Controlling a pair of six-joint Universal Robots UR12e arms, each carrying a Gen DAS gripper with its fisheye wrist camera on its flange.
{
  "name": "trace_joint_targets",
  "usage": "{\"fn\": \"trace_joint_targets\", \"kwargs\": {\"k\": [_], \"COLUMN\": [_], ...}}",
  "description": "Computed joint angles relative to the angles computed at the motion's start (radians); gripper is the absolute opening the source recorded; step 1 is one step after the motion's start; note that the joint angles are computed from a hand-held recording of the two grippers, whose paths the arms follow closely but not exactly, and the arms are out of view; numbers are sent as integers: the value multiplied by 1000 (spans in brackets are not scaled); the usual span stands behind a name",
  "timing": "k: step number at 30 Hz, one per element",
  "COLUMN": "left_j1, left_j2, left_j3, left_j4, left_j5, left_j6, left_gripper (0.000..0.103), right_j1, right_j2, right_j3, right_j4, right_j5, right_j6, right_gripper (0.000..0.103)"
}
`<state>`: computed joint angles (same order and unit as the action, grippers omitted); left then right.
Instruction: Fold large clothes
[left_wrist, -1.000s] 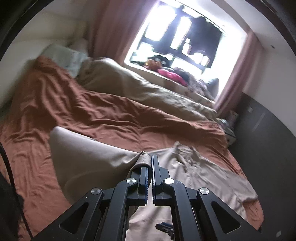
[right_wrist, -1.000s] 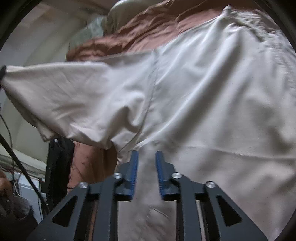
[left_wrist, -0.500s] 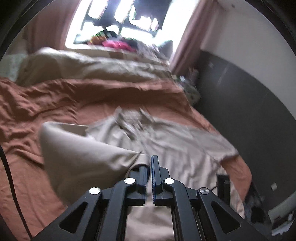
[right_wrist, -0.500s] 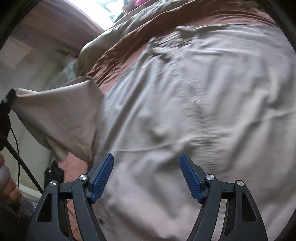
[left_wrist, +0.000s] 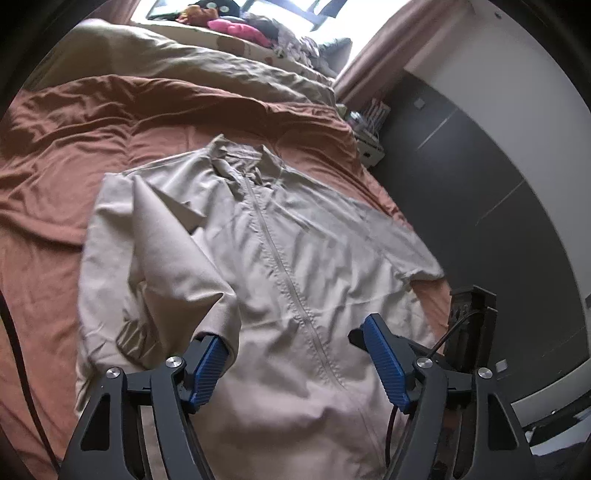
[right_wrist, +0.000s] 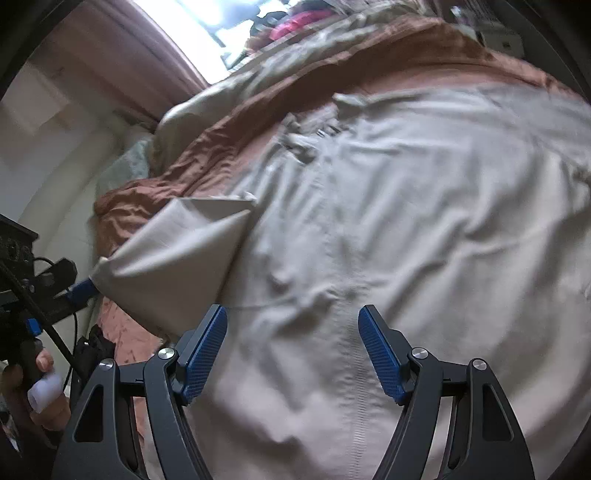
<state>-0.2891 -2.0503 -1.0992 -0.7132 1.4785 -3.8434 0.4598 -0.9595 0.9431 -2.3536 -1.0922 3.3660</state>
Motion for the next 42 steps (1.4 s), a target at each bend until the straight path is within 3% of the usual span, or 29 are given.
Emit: {"fn": "trace_joint_targets", "kwargs": {"k": [4, 9, 15, 19, 23, 27, 34, 39, 42], "left_j1": [9, 8, -2, -7, -16, -24, -32, -35, -33], "left_j2": [67, 92, 77, 42, 51, 102, 214, 279, 316], "left_j3": [-103, -144, -170, -164, -205, -269, -380, -448, -493], "left_j4": [81, 75, 110, 104, 119, 108, 53, 19, 16], "left_j5": [-20, -16, -30, -100, -133, -81, 145, 247, 278], "left_j6": [-37, -43, -88, -116, -123, -130, -218, -270, -303], "left_gripper": [83, 88, 93, 94, 94, 94, 94, 94, 94], "right_j1": [14, 24, 17, -2, -13, -7, 30, 88, 131], "right_j2": [-4, -14, -20, -53, -81, -93, -57, 17, 87], "right_j3": [4, 20, 46, 97, 129, 130, 72, -71, -196], "right_j4": [-62, -113, -109, -105, -106, -125, -84, 132, 257], "right_j5": [19, 50, 28, 10, 0, 15, 96, 57, -56], "right_j6": [-15, -31, -29, -4, 7, -6, -91, -220, -275], "right_gripper": [72, 72, 72, 72, 72, 72, 72, 72, 72]}}
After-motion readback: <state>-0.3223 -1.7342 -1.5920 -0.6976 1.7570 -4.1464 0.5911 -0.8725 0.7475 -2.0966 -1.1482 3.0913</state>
